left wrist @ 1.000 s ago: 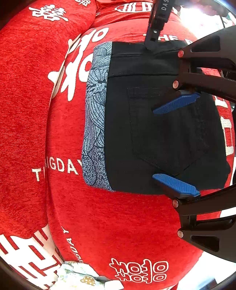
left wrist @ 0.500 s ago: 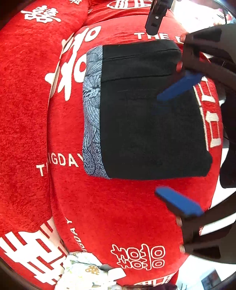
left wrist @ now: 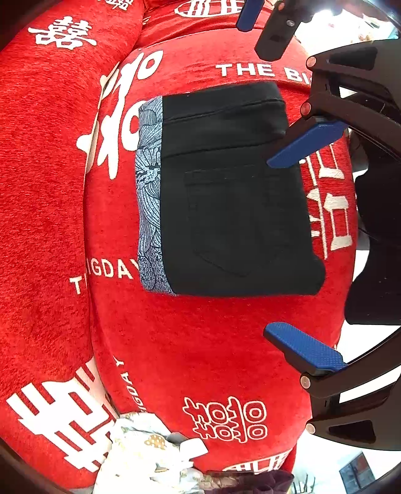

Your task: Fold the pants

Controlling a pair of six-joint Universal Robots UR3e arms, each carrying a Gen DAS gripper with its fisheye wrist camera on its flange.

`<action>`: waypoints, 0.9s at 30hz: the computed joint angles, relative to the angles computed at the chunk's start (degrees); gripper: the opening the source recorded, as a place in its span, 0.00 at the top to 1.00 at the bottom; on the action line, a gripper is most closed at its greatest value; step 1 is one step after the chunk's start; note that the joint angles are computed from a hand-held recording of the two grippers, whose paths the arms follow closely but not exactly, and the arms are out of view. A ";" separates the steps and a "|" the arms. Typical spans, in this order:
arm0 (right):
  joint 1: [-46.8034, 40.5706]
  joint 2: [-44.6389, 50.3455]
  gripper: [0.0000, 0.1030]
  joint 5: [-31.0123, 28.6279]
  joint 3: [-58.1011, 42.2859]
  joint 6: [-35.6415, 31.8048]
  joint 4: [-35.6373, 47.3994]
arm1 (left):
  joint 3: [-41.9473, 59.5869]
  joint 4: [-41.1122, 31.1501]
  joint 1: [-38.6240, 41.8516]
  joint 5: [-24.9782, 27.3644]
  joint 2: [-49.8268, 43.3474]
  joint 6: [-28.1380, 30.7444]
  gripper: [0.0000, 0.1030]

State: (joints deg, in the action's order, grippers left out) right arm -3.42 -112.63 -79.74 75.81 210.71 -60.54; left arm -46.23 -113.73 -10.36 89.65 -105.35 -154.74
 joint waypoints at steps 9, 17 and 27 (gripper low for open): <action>4.21 5.54 0.00 -1.06 -10.59 5.02 6.66 | 9.08 -6.45 0.04 0.73 -2.37 0.41 0.02; 6.70 9.23 0.00 -2.32 -18.33 9.08 10.94 | 17.02 -12.92 0.20 0.78 -4.64 2.48 0.02; 9.55 14.51 0.00 -4.69 -27.88 12.30 15.68 | 29.63 -20.59 -0.02 1.74 -9.59 4.73 0.02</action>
State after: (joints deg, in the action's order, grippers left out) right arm 6.12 -98.12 -84.43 47.92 223.01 -44.86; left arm -16.60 -134.32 -10.38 91.39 -114.94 -150.01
